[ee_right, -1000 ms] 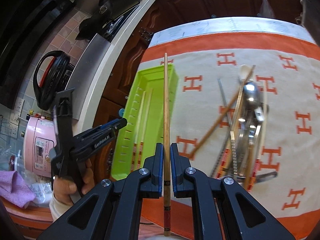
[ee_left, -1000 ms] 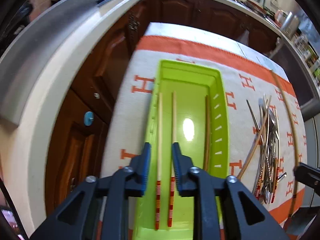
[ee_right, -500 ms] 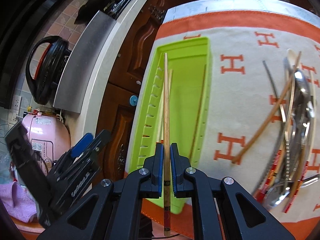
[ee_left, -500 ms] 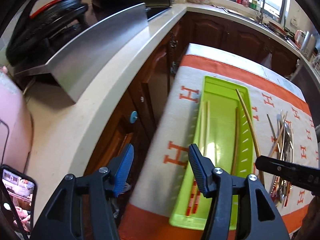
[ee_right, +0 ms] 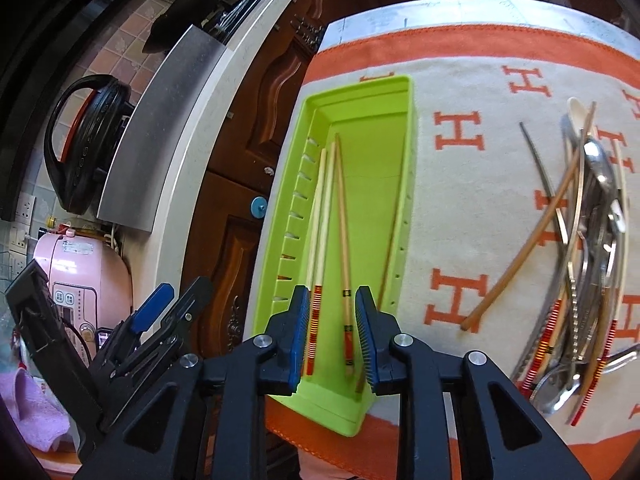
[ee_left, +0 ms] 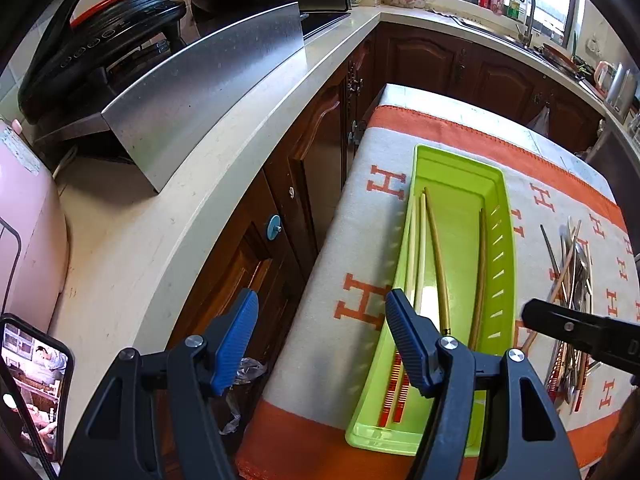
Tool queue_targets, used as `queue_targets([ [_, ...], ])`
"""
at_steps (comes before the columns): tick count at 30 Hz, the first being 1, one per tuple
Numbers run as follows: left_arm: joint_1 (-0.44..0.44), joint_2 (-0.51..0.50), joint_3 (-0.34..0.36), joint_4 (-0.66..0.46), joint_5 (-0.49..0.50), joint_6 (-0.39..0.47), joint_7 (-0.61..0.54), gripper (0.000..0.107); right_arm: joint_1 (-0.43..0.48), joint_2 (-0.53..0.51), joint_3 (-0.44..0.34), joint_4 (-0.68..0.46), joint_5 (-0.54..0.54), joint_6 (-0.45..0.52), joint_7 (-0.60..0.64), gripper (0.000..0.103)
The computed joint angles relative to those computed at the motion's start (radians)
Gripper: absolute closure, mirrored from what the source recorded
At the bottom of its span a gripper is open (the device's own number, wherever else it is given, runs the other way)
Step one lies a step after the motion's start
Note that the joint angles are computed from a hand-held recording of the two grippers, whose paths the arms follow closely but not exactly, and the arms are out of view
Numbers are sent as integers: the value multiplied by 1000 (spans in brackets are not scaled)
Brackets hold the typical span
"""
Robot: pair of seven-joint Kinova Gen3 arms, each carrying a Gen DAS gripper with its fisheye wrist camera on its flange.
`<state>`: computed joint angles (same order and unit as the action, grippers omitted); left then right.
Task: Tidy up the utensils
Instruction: 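Place white chopstick in tray with left tool while right tool lays wooden chopstick beside, then move both open tools back over the utensil pile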
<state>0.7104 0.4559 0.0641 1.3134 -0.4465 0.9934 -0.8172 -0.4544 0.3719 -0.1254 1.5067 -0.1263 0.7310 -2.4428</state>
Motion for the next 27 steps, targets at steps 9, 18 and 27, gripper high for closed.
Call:
queue_targets([
  [9, 16, -4, 7, 10, -2, -3, -4, 40, -53, -103, 30, 81, 129, 23, -110, 79],
  [18, 49, -11, 19, 7, -16, -5, -4, 33, -98, -223, 13, 189, 312, 41, -291, 79],
  [27, 69, -26, 52, -3, 22, -56, -18, 19, -90, -328, -40, 270, 465, 75, -454, 75],
])
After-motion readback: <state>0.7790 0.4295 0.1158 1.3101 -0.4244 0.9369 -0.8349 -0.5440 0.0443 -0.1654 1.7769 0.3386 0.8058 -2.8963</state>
